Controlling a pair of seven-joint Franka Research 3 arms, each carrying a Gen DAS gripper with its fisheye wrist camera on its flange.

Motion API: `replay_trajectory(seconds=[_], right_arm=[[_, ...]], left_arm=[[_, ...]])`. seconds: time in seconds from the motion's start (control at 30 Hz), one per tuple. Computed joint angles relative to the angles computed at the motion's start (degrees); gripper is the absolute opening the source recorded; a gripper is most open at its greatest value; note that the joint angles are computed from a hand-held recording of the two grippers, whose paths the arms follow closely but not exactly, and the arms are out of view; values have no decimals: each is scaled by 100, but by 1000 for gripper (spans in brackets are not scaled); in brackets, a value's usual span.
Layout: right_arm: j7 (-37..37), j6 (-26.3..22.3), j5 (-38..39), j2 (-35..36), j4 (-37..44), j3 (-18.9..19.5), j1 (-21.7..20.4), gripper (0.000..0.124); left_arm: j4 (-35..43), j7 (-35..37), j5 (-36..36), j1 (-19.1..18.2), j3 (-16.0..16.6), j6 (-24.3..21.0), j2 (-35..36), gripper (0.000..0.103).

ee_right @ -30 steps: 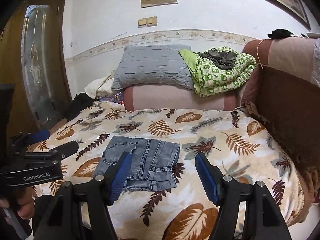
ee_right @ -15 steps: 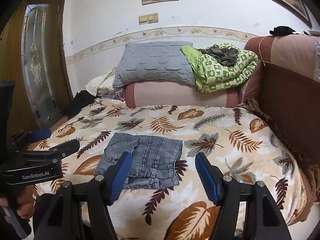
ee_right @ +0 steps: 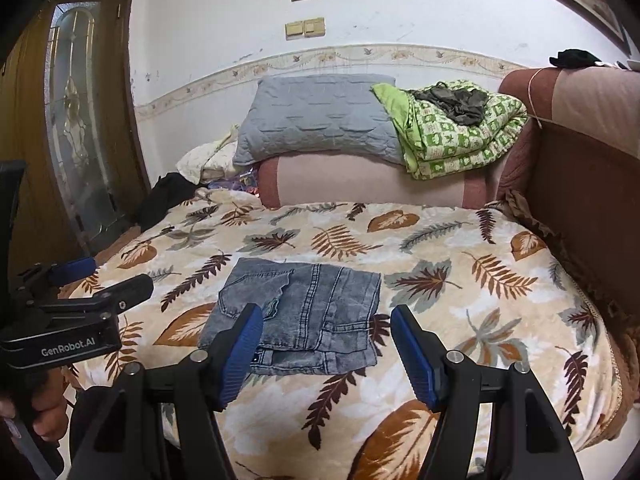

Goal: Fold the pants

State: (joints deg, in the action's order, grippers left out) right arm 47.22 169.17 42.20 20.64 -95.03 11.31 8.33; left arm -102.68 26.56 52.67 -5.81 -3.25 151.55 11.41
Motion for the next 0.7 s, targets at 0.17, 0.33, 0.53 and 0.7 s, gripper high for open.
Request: replay_trajectory(seconds=[0.17, 0.33, 0.53, 0.7], right_arm=[[-64, 15, -14, -13, -4, 32, 21, 70], [-79, -16, -53, 6, 18, 40, 58, 70], [-65, -37, -111, 12, 17, 21, 102, 70], [70, -77, -244, 31, 47, -44, 157, 70]], left_arm=[[-56, -26, -59, 33, 16, -17, -3, 95], [-120, -67, -74, 61, 22, 18, -43, 95], [-125, -23, -150, 86, 4, 23, -38, 95], [-122, 4, -191, 84, 2, 7, -29, 95]])
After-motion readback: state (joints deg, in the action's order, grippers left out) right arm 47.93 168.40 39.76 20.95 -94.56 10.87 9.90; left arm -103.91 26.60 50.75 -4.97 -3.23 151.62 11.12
